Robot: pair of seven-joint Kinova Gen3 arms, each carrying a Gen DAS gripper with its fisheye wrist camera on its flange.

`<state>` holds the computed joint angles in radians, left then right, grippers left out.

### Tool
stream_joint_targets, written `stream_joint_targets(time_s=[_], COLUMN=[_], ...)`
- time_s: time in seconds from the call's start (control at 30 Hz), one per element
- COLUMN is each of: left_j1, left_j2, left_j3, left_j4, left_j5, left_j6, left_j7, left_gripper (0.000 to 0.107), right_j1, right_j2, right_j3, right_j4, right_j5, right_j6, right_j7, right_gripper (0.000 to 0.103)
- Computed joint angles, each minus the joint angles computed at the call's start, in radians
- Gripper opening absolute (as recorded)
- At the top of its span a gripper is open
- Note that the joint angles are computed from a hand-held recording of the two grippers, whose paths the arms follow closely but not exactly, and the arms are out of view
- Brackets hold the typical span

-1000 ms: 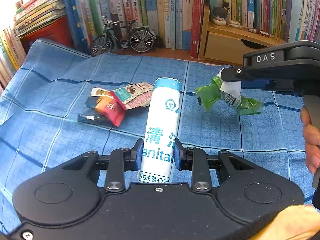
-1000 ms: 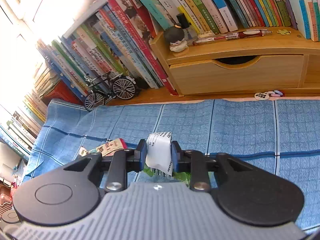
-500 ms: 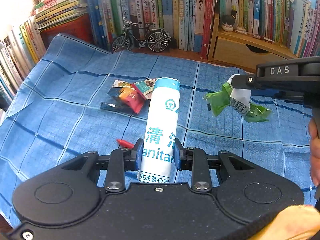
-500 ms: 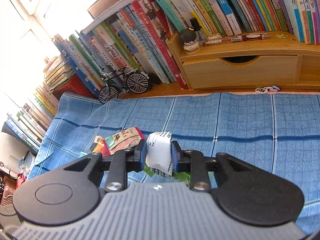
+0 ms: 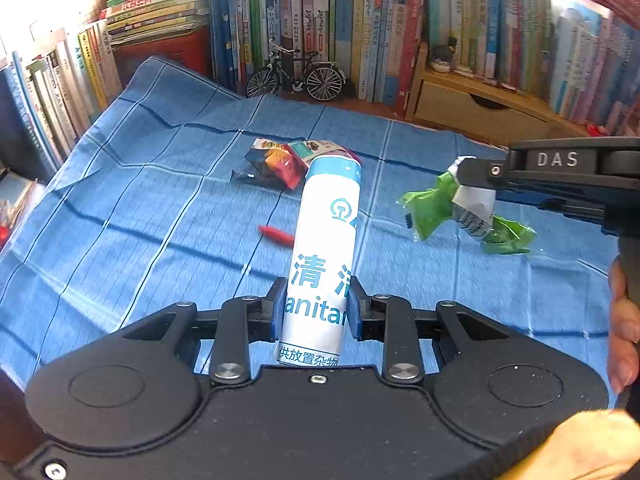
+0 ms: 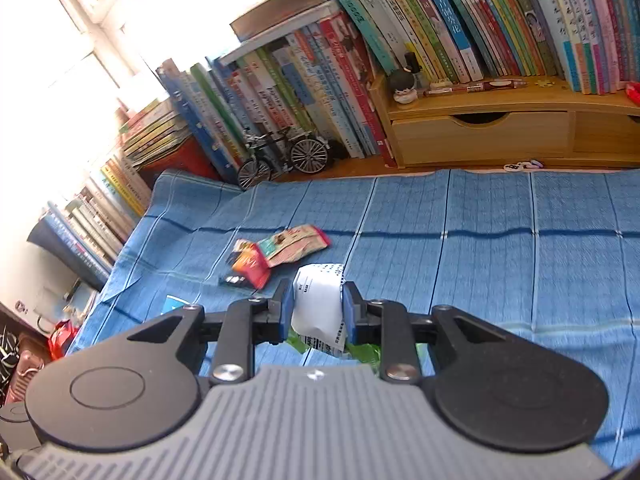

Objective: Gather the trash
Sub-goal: 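Carry the spray can and green-white wrapper down to the black bin with both tools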

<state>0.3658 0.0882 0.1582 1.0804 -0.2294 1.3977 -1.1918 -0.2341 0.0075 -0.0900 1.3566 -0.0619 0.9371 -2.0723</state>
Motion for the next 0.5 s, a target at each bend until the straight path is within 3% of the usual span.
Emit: stream_joint_targets(time_s=[0.5], left_j1=[-0.116], left_j2=[-0.300], left_j3=[0.031], left_j4=[0.137], left_j5=[0.127], left_j6=[0.073], left_j7=[-0.075], left_gripper=[0.028], right_j1=[-0.112], right_j2=[-0.169], right_j3=[-0.203], right_j4=[0.022], right_j5=[0.281], right_j6=[0.134], right_j7=[-0.347], right_gripper=[0.031])
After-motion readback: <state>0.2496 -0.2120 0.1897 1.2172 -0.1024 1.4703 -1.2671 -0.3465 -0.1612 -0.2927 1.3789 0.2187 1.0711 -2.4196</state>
